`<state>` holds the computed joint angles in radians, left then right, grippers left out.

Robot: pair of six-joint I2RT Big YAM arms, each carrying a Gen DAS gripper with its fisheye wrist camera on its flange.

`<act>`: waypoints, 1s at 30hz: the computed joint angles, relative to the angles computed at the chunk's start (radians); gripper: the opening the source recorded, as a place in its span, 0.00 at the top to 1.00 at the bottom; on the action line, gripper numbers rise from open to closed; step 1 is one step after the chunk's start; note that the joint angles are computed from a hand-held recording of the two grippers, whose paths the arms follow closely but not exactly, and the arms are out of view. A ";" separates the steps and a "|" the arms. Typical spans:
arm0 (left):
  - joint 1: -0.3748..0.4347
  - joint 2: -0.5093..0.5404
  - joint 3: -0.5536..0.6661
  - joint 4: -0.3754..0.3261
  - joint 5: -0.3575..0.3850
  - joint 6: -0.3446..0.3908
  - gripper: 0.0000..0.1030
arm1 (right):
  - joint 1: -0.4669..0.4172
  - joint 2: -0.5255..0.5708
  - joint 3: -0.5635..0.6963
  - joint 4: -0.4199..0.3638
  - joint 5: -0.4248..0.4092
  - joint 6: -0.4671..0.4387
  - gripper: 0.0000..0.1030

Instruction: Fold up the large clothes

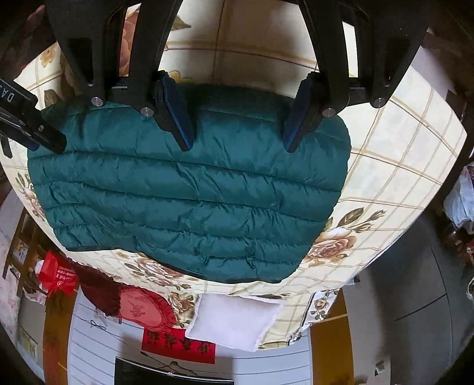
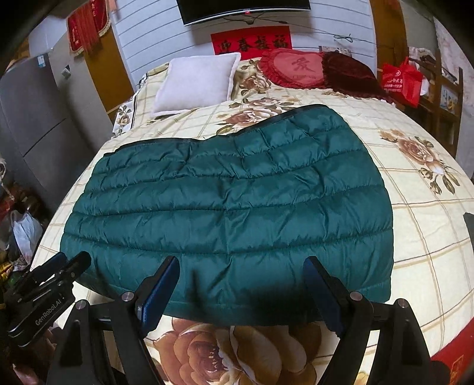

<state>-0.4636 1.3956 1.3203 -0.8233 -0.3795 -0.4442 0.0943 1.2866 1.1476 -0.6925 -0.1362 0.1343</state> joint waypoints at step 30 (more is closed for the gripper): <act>-0.018 -0.037 -0.038 0.048 -0.061 0.017 0.39 | 0.038 -0.026 -0.021 0.032 0.037 0.004 0.19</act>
